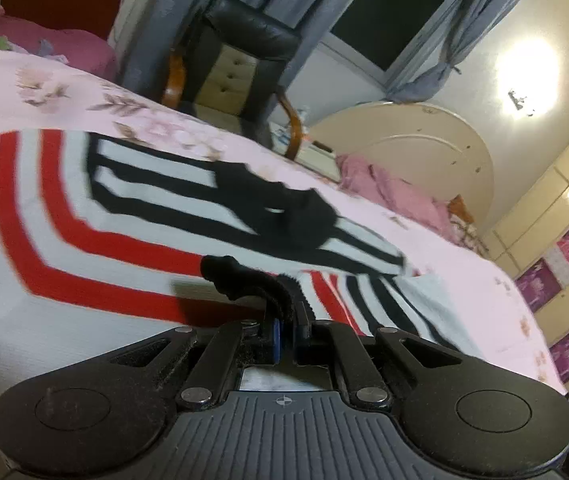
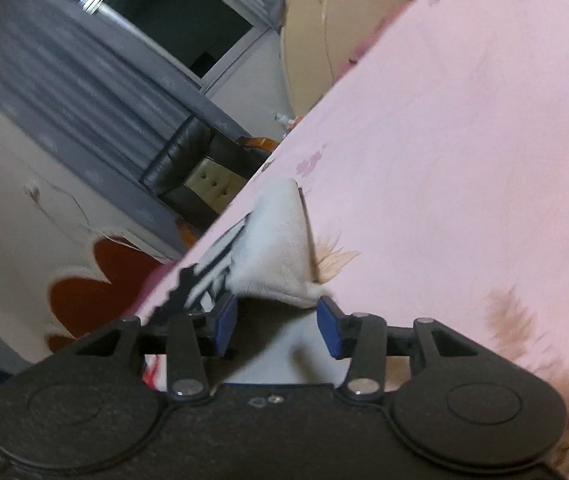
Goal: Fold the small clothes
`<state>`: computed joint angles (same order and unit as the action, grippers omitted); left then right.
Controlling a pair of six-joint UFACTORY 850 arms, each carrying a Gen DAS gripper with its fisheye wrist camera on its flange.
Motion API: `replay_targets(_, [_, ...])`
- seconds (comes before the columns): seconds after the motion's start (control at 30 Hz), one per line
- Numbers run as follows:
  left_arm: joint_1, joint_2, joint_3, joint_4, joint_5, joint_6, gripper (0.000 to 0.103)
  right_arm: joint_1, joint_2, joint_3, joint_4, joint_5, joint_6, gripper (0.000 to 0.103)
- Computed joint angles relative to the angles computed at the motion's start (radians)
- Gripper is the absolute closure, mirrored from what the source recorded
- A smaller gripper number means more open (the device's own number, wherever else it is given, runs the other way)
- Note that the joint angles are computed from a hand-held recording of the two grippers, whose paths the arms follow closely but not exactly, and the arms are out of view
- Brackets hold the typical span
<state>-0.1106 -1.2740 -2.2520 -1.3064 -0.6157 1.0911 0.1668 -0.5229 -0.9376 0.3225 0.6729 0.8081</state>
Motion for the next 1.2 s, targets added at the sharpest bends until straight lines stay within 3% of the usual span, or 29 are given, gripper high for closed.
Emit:
replay_targets(0.2, [0.017,-0.024,-0.031,0.057,0.006,-0.028,0.098,-0.050,-0.073,-0.023,-0.281,0.130,0.435,0.056])
replay_targets(0.27, [0.015,-0.038,-0.050,0.096,0.003,-0.047,0.098,-0.059,-0.099,-0.052,-0.304,0.119,0.489,0.056])
replay_targets(0.43, [0.012,-0.029,-0.028,0.095,0.013,-0.025,0.098,-0.067,-0.130,-0.093,-0.273,0.071,0.471,0.059])
replay_targets(0.5, [0.013,-0.045,-0.052,0.120,0.008,-0.056,0.098,-0.069,-0.138,-0.109,-0.266,0.030,0.446,0.077])
replay_targets(0.6, [0.012,-0.057,-0.070,0.142,0.005,-0.068,0.098,-0.065,-0.139,-0.115,-0.247,-0.027,0.362,0.094])
replay_targets(0.87, [0.012,-0.033,-0.037,0.068,0.009,0.017,0.098,-0.047,-0.111,-0.095,-0.156,-0.057,0.186,0.094])
replay_targets(1.03, [-0.004,-0.094,-0.138,0.263,0.029,-0.138,0.098,-0.049,-0.114,-0.100,-0.179,-0.093,0.189,0.095])
replay_targets(1.1, [-0.004,-0.080,-0.115,0.241,0.040,-0.119,0.097,-0.051,-0.115,-0.102,-0.189,-0.106,0.192,0.094])
replay_targets(1.13, [-0.005,-0.059,-0.081,0.228,0.061,-0.114,0.096,-0.052,-0.107,-0.100,-0.199,-0.114,0.195,0.092])
replay_targets(1.17, [-0.010,-0.014,-0.006,0.190,0.124,-0.078,0.083,-0.049,-0.094,-0.093,-0.186,-0.115,0.175,0.084])
replay_targets(1.2, [-0.017,0.053,0.099,0.124,0.228,-0.001,0.058,-0.043,-0.078,-0.082,-0.157,-0.109,0.130,0.082])
